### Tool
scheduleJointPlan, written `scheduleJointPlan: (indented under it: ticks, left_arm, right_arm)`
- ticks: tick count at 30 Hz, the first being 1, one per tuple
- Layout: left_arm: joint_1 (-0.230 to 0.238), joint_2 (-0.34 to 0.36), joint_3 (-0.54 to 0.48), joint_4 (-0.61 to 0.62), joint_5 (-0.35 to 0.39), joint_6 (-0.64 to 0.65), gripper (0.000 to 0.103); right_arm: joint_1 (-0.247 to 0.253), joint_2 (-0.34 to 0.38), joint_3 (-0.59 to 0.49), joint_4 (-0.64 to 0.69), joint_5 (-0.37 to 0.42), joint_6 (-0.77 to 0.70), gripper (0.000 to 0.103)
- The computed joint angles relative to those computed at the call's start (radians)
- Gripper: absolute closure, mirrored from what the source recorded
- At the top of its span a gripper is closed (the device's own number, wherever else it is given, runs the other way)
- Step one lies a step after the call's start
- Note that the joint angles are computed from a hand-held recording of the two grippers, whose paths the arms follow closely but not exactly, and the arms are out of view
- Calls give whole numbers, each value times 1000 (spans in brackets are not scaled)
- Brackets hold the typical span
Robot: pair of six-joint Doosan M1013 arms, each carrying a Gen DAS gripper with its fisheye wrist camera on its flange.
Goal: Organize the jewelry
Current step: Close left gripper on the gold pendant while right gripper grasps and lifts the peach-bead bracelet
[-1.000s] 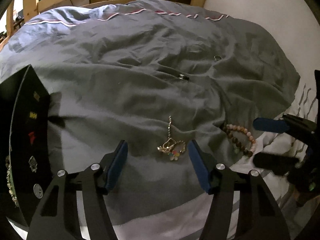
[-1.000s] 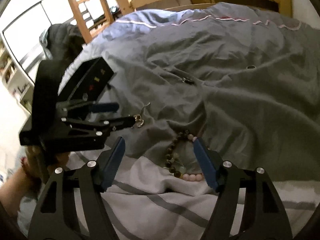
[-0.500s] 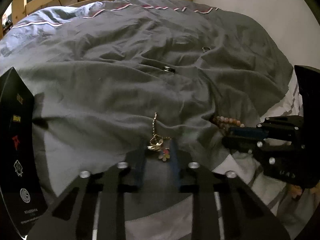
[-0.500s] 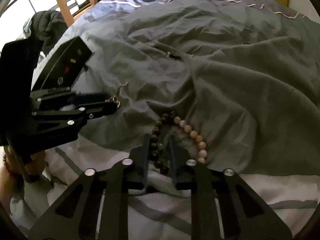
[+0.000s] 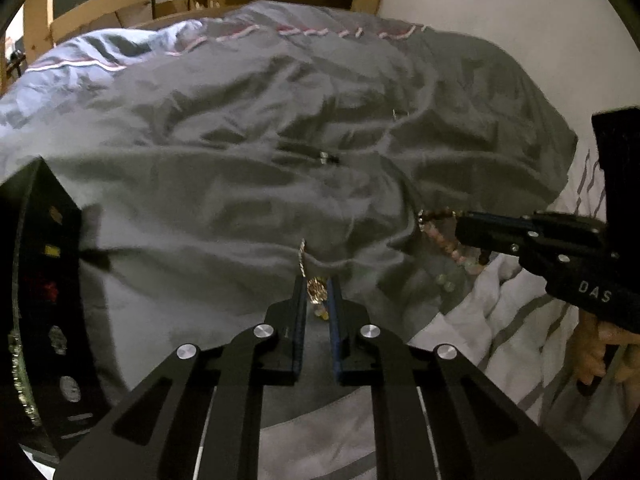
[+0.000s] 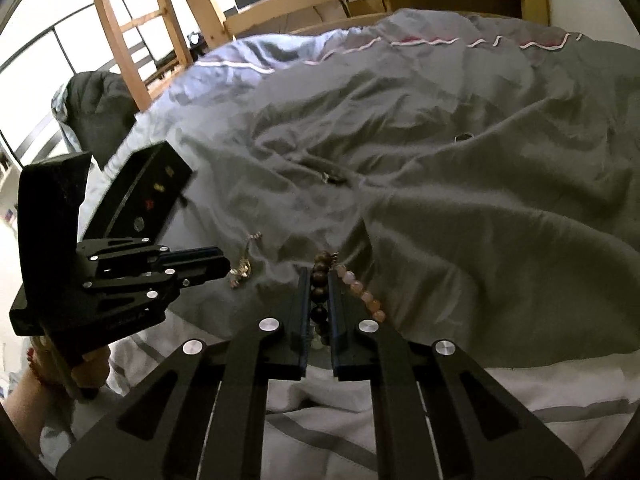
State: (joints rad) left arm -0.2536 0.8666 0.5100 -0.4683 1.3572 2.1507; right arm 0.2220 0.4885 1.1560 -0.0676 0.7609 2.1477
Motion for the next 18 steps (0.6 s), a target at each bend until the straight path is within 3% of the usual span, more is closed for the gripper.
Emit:
scheduleJointPlan:
  ticks: [3,8,10,11,12,16,17,18]
  left_arm:
    - [7,5,-20,-15,5,-15,93]
    - [8,30,-63,-26,50,-42,92]
    - [3,30,-56,-17,60,-41,79]
    - [-2,19,-35,0,44,-32,60]
    - [-5,5,-8,11,19,-19,49]
    - [-11,2,7,19,20,5,52]
    - [-12,8,-1,23,30,1,64]
    - [-14,22,-24,34,55,-11,83]
  right_arm:
    - [-3,-15,22,-37,-41,62,94]
    - [-8,-16,29,-45,-37,102,94]
    - [-7,-13,27,-40,-28,94,94]
    - [-7,-12,26,-37,-28,91,94]
    - [-7,-11,24,-31,-27,84,94]
    - [-8,-11,26,-20,-28,74,94]
    - [-8,-12,27,-19,-29,74,94]
    - [-8,-12,27,-14,-30,71,94]
